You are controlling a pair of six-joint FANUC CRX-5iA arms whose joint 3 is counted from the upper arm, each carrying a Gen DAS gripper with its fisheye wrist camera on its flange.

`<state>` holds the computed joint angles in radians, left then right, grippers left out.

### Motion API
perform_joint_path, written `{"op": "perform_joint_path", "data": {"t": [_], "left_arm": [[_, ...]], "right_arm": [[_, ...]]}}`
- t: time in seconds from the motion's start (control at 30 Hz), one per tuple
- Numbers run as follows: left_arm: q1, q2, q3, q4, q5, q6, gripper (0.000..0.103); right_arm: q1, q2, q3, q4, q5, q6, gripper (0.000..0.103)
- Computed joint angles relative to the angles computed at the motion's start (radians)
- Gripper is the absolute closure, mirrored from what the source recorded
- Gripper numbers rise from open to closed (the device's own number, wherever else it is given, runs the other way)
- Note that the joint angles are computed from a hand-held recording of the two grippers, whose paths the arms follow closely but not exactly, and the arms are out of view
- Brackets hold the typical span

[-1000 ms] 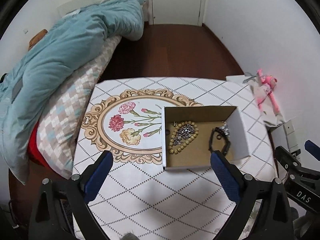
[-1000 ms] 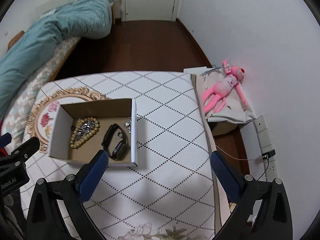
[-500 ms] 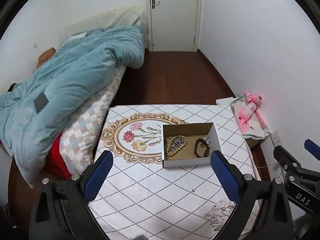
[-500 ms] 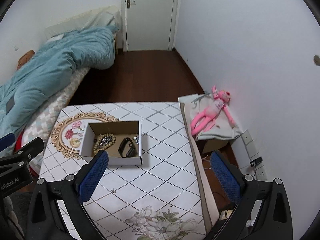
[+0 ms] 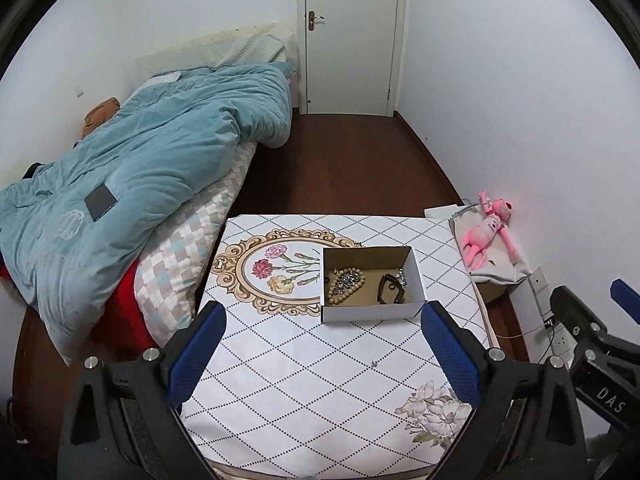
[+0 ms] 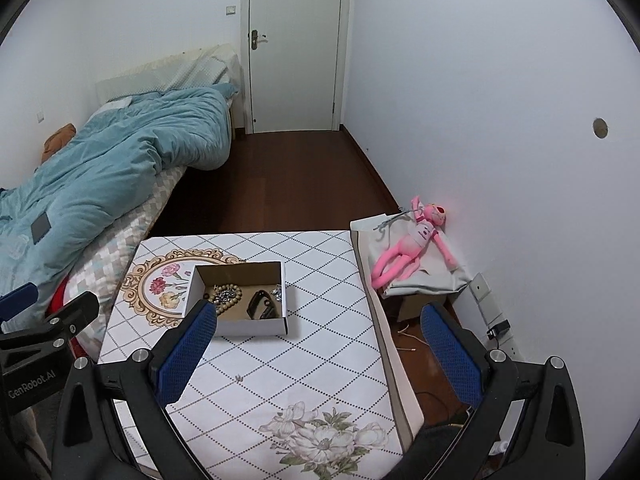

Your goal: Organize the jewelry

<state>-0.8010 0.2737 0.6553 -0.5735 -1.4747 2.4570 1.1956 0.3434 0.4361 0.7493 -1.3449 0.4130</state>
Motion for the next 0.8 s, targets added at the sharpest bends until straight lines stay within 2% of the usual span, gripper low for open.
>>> {"op": "perform_joint_path", "data": {"t": [0.23, 0.8], "left_arm": [[0.016, 0.023, 0.035, 0.030, -0.026, -0.021, 0.003], [0.103, 0.125, 0.114, 0.111, -0.061, -0.087, 0.003]], "right_arm": [[-0.010, 0.014, 0.035, -0.030, -0.013, 0.020, 0.000], [-0.093, 0.194, 0.279, -0.139, -0.083, 0.169, 0.000]]}}
